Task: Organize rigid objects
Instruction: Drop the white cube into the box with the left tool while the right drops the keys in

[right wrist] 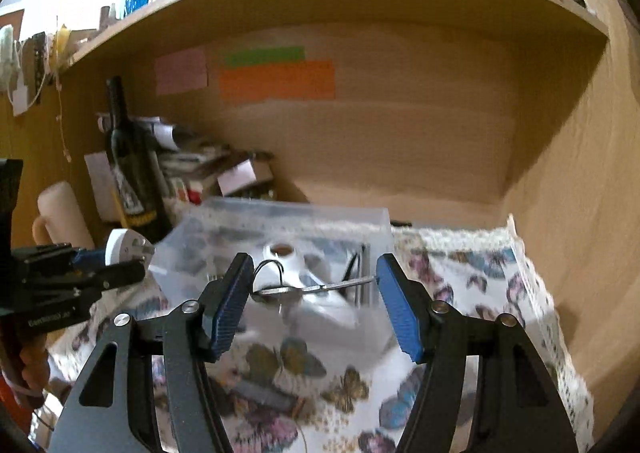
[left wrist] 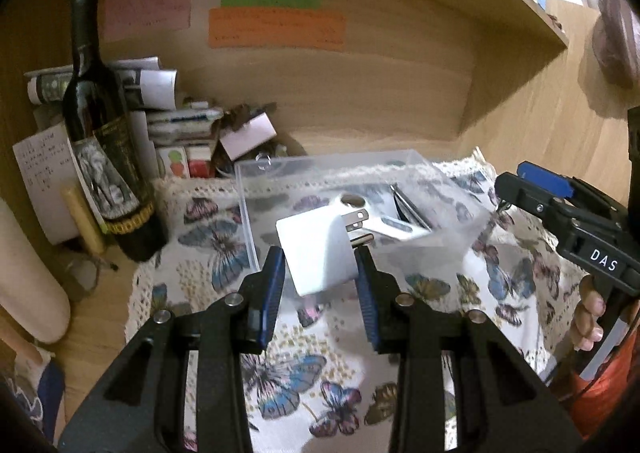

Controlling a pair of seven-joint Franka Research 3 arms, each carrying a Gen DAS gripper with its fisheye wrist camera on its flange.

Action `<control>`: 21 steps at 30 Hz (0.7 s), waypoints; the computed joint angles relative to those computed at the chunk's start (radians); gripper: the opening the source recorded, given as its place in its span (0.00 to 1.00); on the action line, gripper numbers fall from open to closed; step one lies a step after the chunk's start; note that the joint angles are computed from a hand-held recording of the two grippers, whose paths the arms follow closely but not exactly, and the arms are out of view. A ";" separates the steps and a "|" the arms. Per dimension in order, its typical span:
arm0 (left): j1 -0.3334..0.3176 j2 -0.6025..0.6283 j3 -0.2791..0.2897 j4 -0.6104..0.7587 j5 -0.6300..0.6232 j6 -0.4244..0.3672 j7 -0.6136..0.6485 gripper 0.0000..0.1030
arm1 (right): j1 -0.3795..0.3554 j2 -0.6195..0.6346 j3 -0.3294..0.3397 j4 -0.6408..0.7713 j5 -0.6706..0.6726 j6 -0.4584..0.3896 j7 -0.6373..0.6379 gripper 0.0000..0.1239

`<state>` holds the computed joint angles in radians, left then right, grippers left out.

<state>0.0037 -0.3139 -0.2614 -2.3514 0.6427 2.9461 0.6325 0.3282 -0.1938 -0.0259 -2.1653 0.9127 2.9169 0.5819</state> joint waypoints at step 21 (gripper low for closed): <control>-0.099 0.268 0.090 0.237 -0.199 -0.128 0.236 0.34 | -0.088 0.276 0.080 0.244 -0.267 -0.202 0.227 0.49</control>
